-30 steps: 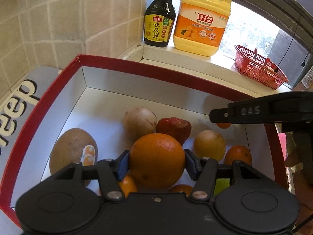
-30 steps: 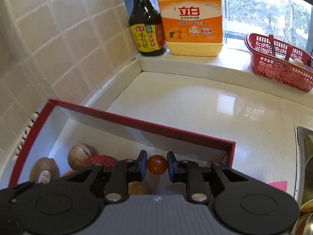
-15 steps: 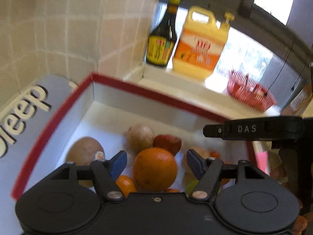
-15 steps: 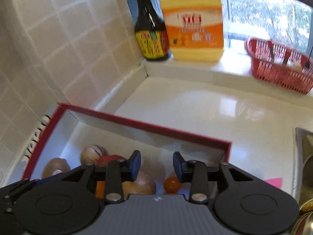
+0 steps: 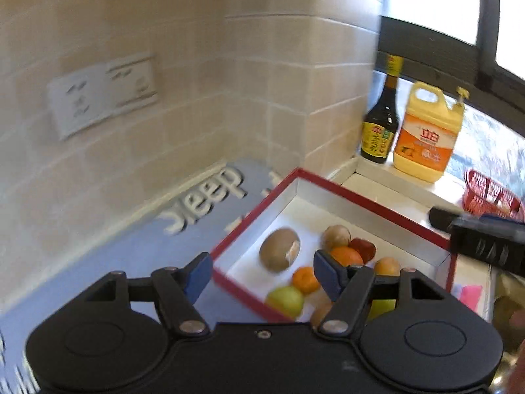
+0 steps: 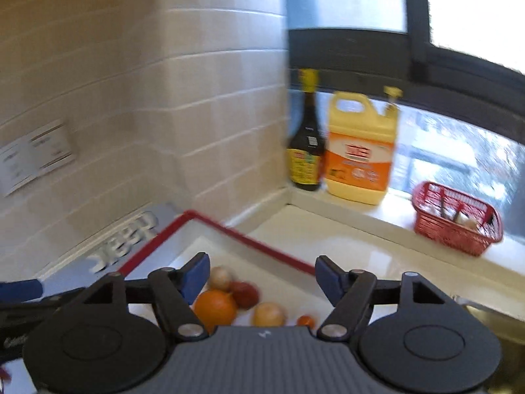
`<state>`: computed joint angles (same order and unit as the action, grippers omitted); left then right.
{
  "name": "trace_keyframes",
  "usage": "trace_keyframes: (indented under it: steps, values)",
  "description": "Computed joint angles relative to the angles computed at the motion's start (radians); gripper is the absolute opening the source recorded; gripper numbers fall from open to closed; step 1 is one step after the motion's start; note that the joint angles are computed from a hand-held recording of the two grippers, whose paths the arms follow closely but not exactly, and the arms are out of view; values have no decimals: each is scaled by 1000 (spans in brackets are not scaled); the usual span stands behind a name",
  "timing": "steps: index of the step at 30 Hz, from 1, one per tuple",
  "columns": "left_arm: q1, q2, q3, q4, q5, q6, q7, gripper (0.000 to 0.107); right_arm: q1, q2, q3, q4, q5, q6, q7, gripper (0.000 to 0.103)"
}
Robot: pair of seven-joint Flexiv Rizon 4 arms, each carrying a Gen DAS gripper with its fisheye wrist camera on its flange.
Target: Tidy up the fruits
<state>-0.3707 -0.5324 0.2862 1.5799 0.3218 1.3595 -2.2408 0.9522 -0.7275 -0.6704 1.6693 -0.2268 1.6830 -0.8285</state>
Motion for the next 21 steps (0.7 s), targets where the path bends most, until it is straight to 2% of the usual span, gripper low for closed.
trace_keyframes:
  steps: [3, 7, 9, 11, 15, 21]
  values:
    - [-17, 44, 24, 65, 4, -7, -58, 81, 53, 23, -17, 53, -24, 5, -46, 78]
    - [-73, 72, 84, 71, 109, -102, -161, 81, 39, 51, 63, 73, -59, -31, -86, 78]
    - [-66, 82, 72, 76, 140, -132, -186, 81, 23, 60, 99, 75, -83, -55, -88, 77]
    - [-56, 81, 51, 69, 163, -161, -207, 81, 38, 60, 88, 85, -111, -76, -68, 77]
    - [3, 85, -17, 88, 165, -158, -215, 81, 34, 63, 94, 100, -158, -91, -29, 77]
    - [21, 75, -49, 82, 181, -175, -220, 81, 4, 69, 120, 103, -233, -125, 23, 77]
